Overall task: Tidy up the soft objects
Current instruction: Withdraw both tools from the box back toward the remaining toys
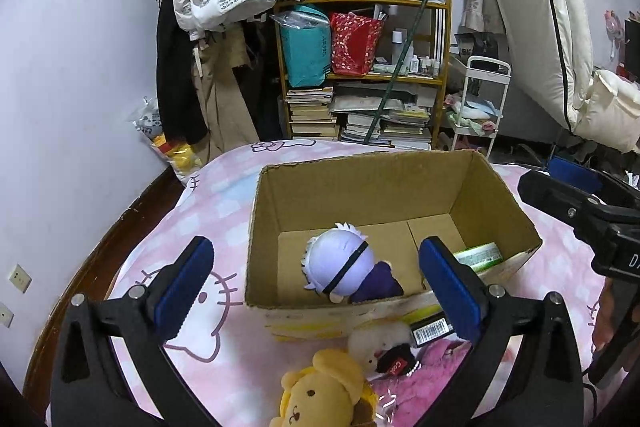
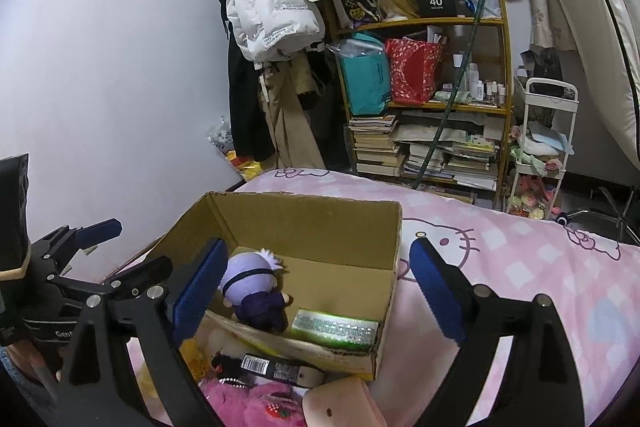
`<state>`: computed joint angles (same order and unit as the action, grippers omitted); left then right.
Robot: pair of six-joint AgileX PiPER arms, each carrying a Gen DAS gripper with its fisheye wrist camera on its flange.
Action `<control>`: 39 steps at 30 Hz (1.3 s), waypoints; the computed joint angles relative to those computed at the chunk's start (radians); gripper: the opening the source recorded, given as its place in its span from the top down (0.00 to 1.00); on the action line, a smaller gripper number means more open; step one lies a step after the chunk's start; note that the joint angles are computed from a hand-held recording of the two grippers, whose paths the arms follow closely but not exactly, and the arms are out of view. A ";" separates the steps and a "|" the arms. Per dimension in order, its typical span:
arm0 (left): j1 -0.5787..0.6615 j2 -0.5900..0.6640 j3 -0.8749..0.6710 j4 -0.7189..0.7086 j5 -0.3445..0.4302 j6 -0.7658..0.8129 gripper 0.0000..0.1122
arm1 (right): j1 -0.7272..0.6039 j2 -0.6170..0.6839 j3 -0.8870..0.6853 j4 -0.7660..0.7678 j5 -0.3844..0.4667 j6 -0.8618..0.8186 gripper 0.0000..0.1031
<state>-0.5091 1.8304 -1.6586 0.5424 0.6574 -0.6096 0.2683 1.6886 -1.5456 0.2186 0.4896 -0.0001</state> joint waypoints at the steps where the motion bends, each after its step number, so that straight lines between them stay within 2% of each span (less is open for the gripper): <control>1: -0.003 -0.003 -0.003 0.003 0.010 -0.003 0.10 | 0.002 -0.008 0.005 -0.005 0.003 0.004 0.06; 6: -0.008 -0.045 0.020 0.006 0.038 -0.020 0.10 | 0.020 -0.060 0.036 -0.082 0.005 0.089 0.00; 12: -0.001 -0.104 0.085 -0.017 0.041 -0.028 0.10 | 0.030 -0.119 0.068 -0.146 0.021 0.169 0.00; 20: -0.025 -0.196 0.180 0.034 0.082 -0.075 0.10 | 0.069 -0.187 0.107 -0.230 0.054 0.245 0.00; 24: -0.018 -0.250 0.242 -0.007 0.056 -0.070 0.10 | 0.093 -0.216 0.130 -0.272 0.060 0.285 0.00; 39: -0.072 -0.284 0.298 0.062 0.139 -0.111 0.10 | 0.144 -0.254 0.218 -0.326 0.086 0.352 0.00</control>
